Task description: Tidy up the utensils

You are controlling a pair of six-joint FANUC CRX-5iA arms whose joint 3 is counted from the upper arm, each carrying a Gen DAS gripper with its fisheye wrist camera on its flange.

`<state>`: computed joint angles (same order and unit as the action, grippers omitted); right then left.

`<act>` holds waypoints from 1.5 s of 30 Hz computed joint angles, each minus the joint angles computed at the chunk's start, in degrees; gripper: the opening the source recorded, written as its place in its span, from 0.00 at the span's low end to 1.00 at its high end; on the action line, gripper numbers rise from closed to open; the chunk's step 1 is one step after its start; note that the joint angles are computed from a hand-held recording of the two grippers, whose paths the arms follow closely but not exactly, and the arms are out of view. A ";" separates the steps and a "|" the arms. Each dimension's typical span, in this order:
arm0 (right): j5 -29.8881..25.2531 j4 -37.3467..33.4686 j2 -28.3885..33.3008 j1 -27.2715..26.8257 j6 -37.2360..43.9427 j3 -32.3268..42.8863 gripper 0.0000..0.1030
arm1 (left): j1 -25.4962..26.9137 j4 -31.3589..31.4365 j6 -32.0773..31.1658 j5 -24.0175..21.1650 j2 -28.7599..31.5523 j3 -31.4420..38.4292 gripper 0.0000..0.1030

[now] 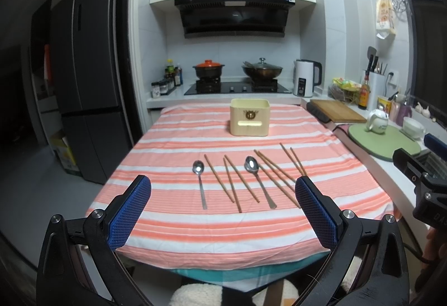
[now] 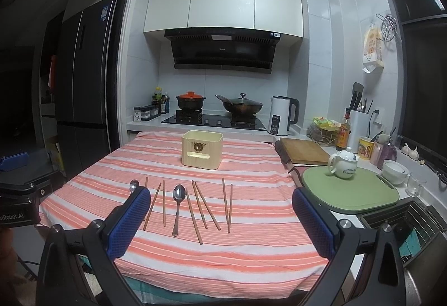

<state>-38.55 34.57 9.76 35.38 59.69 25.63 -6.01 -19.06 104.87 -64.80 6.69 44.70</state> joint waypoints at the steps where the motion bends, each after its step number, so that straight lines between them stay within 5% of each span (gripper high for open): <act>1: -0.24 -0.09 0.21 0.00 0.12 0.37 1.00 | 0.05 0.02 -0.05 -0.01 -0.02 0.00 1.00; 45: -1.70 -2.85 1.52 -0.41 2.05 2.54 1.00 | 0.52 1.18 -1.13 -0.42 0.55 -0.22 1.00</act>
